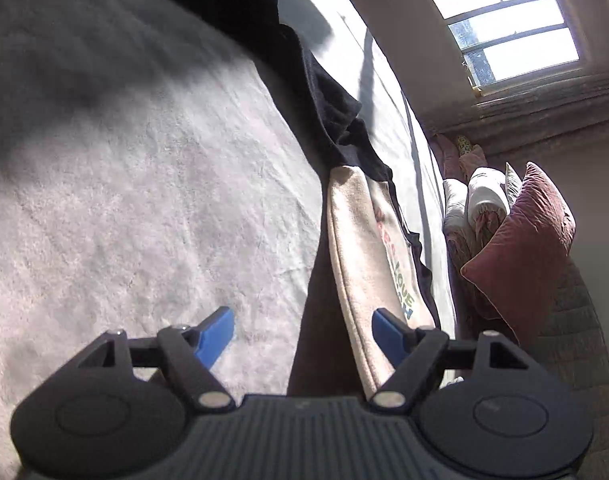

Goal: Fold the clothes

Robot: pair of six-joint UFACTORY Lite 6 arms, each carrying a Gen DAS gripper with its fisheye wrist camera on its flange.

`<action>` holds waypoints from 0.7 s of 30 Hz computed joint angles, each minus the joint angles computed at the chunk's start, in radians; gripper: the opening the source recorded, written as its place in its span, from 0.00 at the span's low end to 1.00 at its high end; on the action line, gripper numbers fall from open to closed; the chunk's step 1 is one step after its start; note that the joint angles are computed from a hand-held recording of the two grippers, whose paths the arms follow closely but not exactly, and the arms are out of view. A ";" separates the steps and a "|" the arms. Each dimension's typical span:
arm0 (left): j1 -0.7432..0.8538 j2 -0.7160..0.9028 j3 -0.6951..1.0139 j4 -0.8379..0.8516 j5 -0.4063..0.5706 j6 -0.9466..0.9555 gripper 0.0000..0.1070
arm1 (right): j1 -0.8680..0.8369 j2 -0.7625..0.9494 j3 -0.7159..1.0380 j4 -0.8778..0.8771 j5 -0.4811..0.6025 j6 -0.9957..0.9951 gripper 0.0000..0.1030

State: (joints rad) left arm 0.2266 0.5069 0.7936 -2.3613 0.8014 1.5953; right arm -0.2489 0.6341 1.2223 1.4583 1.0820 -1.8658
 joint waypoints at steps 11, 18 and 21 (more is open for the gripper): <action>0.016 0.191 -0.006 0.074 0.365 -0.101 0.54 | 0.052 -0.009 -0.069 0.025 -0.059 -0.065 0.08; -0.045 0.118 -0.057 0.016 0.345 -0.062 0.06 | 0.045 -0.024 -0.100 0.027 -0.072 -0.084 0.09; -0.093 -0.044 -0.154 -0.122 0.214 0.103 0.04 | 0.035 -0.043 -0.116 0.012 -0.076 -0.094 0.15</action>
